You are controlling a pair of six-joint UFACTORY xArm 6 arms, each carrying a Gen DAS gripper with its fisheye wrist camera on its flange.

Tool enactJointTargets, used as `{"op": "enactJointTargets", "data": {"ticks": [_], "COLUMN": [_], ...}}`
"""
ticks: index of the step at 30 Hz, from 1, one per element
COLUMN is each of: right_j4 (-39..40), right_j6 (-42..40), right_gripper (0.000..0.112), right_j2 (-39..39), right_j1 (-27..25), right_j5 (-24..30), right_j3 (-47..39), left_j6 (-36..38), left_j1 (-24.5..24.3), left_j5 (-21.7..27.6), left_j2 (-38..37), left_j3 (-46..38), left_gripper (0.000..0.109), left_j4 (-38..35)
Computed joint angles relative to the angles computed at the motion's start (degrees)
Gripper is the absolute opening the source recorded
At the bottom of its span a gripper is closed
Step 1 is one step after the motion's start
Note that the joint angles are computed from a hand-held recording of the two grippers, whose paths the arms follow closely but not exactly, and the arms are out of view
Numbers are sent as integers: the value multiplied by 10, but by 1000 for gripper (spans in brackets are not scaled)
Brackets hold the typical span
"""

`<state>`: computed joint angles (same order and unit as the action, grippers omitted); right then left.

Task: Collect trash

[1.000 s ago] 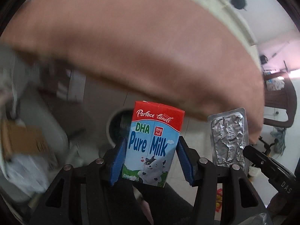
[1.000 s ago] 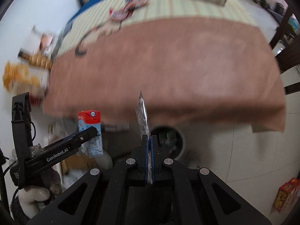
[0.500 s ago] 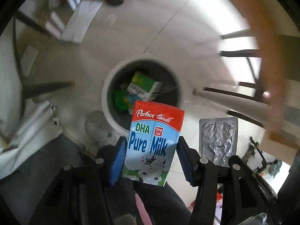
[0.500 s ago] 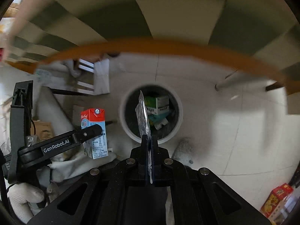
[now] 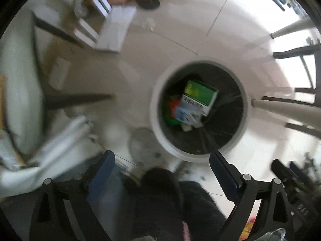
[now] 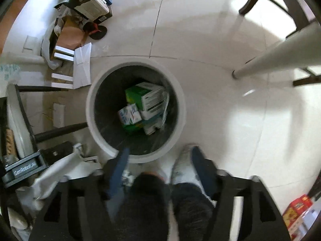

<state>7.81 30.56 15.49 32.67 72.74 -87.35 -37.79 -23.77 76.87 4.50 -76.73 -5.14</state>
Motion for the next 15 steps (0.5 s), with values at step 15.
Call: {"op": "enactJointTargets", "data": {"ticks": [15], "right_j4": [-60], "right_j6": [15], "right_gripper": [102], "right_j2": [15], "right_j1": [15], "right_j5": [171], "right_j3": [-157], "left_j6": [-2], "left_j1": [-49], "left_j5": [166], "left_j2": [-11], "left_j3": [-157], "left_gripper": [96], "left_j4": [58]}}
